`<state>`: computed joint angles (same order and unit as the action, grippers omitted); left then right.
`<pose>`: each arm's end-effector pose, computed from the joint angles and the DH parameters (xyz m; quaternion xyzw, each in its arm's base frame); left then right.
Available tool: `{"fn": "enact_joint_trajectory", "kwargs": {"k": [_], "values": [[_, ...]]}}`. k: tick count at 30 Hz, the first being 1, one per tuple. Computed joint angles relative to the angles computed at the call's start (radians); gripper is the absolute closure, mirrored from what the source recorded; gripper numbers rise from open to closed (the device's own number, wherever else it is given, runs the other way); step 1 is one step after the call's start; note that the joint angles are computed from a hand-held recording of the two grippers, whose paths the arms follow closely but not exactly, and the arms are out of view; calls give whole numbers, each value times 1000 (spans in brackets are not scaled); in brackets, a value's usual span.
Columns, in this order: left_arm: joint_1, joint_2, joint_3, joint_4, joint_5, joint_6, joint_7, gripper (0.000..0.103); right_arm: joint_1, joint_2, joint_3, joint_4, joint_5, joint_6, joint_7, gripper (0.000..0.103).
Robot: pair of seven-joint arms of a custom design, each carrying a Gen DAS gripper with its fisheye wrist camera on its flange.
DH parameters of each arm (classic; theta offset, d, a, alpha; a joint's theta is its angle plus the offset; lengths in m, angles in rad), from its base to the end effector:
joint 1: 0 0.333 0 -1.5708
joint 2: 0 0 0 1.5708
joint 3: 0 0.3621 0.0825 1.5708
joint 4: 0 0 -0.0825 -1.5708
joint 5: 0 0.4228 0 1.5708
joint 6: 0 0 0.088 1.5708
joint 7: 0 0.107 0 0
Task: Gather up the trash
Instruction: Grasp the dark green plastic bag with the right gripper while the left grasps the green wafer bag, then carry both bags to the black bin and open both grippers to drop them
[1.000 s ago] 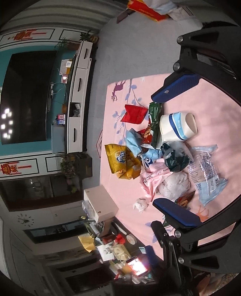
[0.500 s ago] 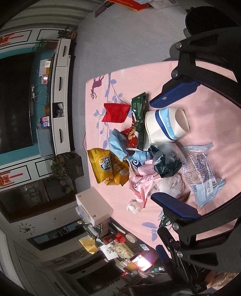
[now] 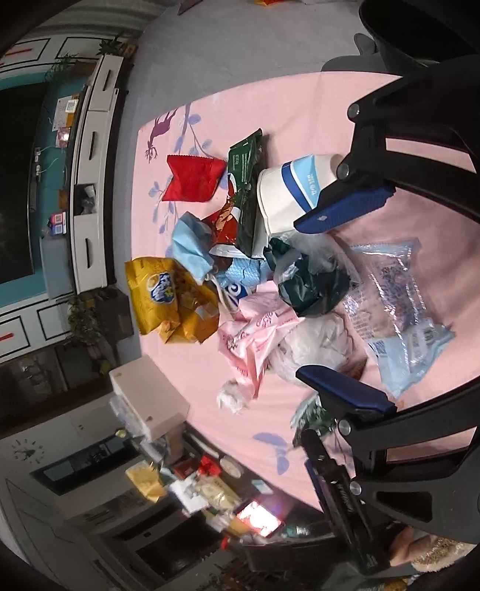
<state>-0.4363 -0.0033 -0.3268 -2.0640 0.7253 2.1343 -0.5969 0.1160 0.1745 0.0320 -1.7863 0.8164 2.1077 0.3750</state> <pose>0.4491 -0.3898 0.4786 -0.9161 0.2553 -0.2197 0.2173 0.6626 0.1320 0.5118 -0.8883 0.2803 0.0277 0.3628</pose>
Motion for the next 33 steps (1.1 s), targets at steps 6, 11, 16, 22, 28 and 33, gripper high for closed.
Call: {"fn": "enact_joint_trajectory", "kwargs": {"k": [6, 11, 16, 22, 28, 33], "values": [[15, 31, 13, -9, -8, 107, 21, 18, 38, 30, 9, -12, -74, 106, 53, 29], [16, 37, 18, -20, 12, 150, -7, 41, 47, 24, 17, -44, -101, 143, 26, 50], [18, 26, 23, -51, 74, 219, -90, 71, 35, 3, 13, -62, -87, 116, -15, 59], [3, 32, 13, -29, 152, 198, -179, 85, -7, -45, -8, -69, -3, 9, -58, 59], [-46, 26, -21, 43, 279, 78, -200, 85, -72, -95, -56, -71, 131, -86, -72, 59], [-100, 90, -34, 171, 368, -11, -139, 85, -131, -100, -96, -52, 214, -116, -29, 59]]}}
